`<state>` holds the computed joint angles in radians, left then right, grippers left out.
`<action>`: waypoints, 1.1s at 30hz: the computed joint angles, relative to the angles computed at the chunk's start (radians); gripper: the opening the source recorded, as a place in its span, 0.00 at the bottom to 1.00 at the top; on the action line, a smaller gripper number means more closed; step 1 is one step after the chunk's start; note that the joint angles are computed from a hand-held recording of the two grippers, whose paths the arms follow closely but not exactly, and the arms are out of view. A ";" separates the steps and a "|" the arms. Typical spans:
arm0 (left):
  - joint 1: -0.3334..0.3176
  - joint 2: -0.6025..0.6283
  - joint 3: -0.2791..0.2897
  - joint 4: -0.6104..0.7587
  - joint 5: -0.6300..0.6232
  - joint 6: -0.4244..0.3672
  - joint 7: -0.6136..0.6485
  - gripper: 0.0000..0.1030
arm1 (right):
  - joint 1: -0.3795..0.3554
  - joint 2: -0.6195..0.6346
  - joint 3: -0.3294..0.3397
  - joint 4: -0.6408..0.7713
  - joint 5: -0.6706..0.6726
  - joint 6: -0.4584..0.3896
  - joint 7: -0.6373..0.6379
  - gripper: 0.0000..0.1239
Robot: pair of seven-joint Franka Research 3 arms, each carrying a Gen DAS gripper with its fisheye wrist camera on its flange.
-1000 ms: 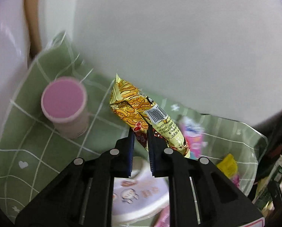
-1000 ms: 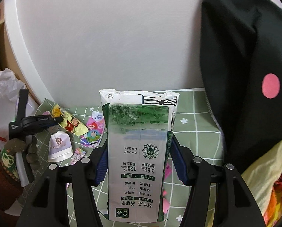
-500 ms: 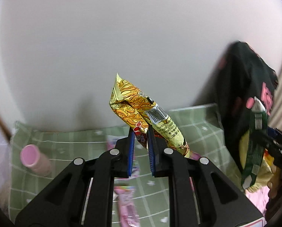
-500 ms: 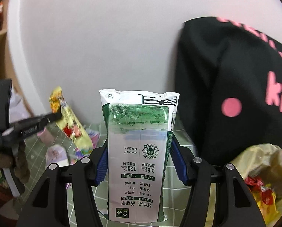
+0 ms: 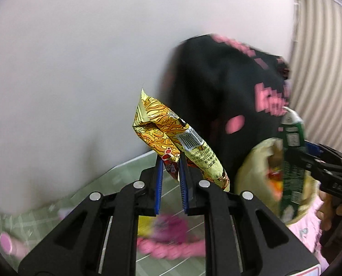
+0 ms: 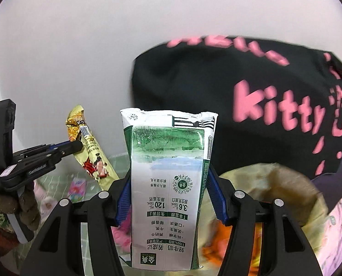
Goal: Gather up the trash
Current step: 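Carry the milk carton and gold wrapper over the bin with both tools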
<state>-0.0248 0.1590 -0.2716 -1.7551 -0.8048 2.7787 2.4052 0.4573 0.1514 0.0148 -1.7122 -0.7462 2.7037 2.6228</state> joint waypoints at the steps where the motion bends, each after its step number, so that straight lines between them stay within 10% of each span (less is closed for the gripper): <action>1: -0.005 0.011 -0.013 0.032 -0.008 -0.033 0.010 0.12 | 0.000 -0.016 -0.009 -0.010 -0.027 -0.004 0.020 0.45; 13: -0.114 0.117 -0.088 0.215 0.056 -0.166 0.061 0.12 | -0.178 -0.241 0.043 -0.201 -0.182 -0.015 0.182 0.45; 33: -0.164 0.357 -0.125 0.403 0.437 -0.439 -0.046 0.12 | -0.245 -0.191 0.057 -0.354 0.257 0.030 -0.051 0.45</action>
